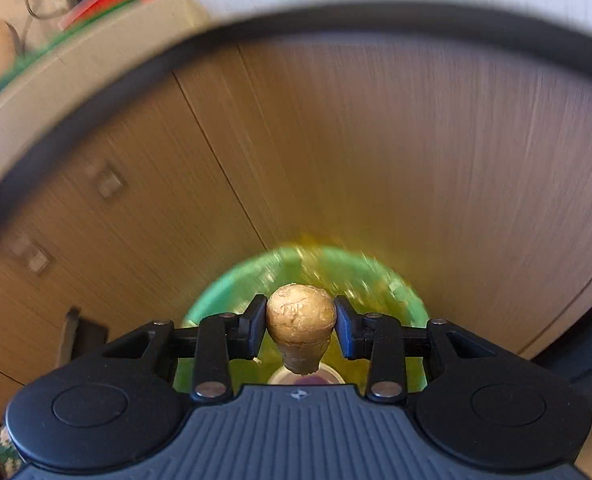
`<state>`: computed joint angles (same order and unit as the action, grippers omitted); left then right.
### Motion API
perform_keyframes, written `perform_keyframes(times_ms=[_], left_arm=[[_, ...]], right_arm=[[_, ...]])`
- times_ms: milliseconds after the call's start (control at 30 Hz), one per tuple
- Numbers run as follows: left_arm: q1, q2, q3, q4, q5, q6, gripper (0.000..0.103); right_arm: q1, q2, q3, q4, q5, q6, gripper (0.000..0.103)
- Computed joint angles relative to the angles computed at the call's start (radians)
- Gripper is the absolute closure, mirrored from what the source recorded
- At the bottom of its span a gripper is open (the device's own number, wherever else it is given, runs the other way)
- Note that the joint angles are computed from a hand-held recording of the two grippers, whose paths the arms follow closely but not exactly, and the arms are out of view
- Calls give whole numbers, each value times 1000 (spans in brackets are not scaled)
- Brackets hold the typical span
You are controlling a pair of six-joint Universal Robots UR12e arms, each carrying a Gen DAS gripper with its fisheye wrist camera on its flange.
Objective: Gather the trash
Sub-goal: 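Carry the garlic in the left tool and ginger in the right tool to the bin, then open the left tool over the bin while the right tool releases the ginger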
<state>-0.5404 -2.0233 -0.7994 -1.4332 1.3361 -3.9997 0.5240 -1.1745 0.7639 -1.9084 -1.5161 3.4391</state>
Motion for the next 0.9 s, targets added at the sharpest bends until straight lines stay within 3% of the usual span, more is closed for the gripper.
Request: perform_keyframes(times_ms=[100,267,467,567,633,733,900], left_arm=[[1,-14,1,-19,-8,-25,46],[10,49,-117,154,17,-130,50],[-1,64,-84,157,131,-56,50],[-10,66,-60,112,164,-16,50],[-9,79,-72,109,152,-26,50],[-10,96,-94,110,153,-36,50],[-13,107,-111,122,159,-34,50]], right_arm=[[-7,4,18,48,21,6,68],[-35,14,12,118,123,61,68],[-19,47,-38,225,122,33,67],[-27,57,-52,239,196,20,65],[-32,54,-44,215,246,25,52],[-11,45,-32,166,157,22,51],[-7,46,-36,168,126,38,51]])
